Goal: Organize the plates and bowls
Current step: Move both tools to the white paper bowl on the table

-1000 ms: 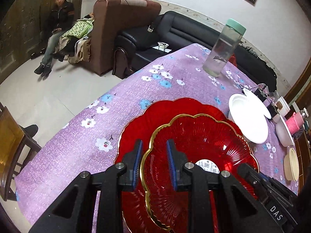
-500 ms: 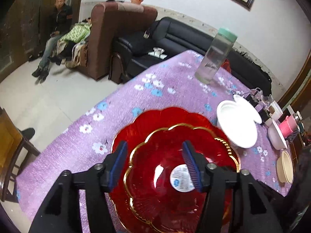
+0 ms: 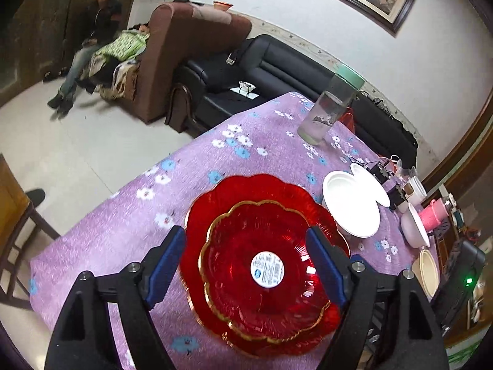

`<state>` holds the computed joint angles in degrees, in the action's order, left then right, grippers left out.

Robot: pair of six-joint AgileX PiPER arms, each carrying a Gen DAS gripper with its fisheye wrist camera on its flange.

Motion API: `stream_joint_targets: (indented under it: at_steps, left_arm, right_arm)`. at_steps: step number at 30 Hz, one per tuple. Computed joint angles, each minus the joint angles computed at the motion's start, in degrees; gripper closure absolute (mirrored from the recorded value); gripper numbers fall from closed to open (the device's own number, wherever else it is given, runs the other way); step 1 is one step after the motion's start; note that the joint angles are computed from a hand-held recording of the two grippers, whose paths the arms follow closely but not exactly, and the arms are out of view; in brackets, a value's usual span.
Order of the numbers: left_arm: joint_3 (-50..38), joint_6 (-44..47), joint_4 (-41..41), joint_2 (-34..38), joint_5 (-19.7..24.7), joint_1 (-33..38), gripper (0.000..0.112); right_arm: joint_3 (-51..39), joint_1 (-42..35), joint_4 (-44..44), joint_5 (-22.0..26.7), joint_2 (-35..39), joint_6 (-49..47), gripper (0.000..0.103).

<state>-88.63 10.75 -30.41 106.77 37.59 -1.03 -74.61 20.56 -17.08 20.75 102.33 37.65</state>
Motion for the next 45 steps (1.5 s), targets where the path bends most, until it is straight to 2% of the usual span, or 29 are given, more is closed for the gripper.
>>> stream_joint_targets:
  at_steps: [5,9,12,14,20,26,29,32,39,41,43,45]
  left_arm:
    - [2.2,1.1,-2.0,-1.5,0.7,1.5,0.033]
    - [4.0,1.6,-3.0,-2.4,0.3,2.1,0.033]
    - [4.6,1.3,-3.6,-2.6,0.0,1.5,0.032]
    - [4.3,0.7,-3.1,-2.2,0.3,0.4,0.032]
    - [3.5,-1.4,0.3,-2.0,1.0,-3.8,0.032]
    - [3.7,-2.2,2.8,-2.8,-1.1,-6.7,0.028]
    - [2.8,-2.9,2.9,-1.9,-0.6,-7.2,0.028]
    - [2.2,-3.1,3.8,-1.3,-0.2,-7.6,0.028]
    - [0.2,-4.1,4.8,0.0,0.5,-7.4,0.028]
    - [-0.4,-4.2,5.0,0.4,0.9,-7.4,0.028]
    - [-1.0,-3.9,4.7,0.8,1.3,-7.3,0.028]
    - [-1.6,-4.1,5.0,1.2,1.5,-7.6,0.028]
  right_arm:
    - [5.3,-0.8,-5.8,-2.4,-5.7,6.4,0.043]
    - [12.3,-3.5,-14.6,-3.4,-11.8,14.6,0.037]
    - [16.6,-7.2,-15.9,-4.0,-15.0,16.7,0.037]
    - [18.1,-10.3,-11.9,-4.4,-15.8,13.8,0.037]
    - [20.0,-17.0,9.6,-6.6,-15.7,-5.6,0.037]
    - [14.5,-19.3,25.3,-5.6,-10.8,-20.1,0.037]
    - [8.4,-19.9,31.9,-3.7,-6.1,-24.4,0.037]
    - [0.5,-20.7,38.7,0.6,0.0,-28.6,0.037]
    - [-13.8,-20.7,38.5,9.1,11.4,-24.2,0.037]
    - [-15.4,-21.2,40.3,10.7,13.1,-25.0,0.041]
    - [-15.4,-22.2,43.7,11.6,13.5,-27.2,0.069]
    - [-14.3,-23.6,48.8,12.4,13.3,-31.6,0.079]
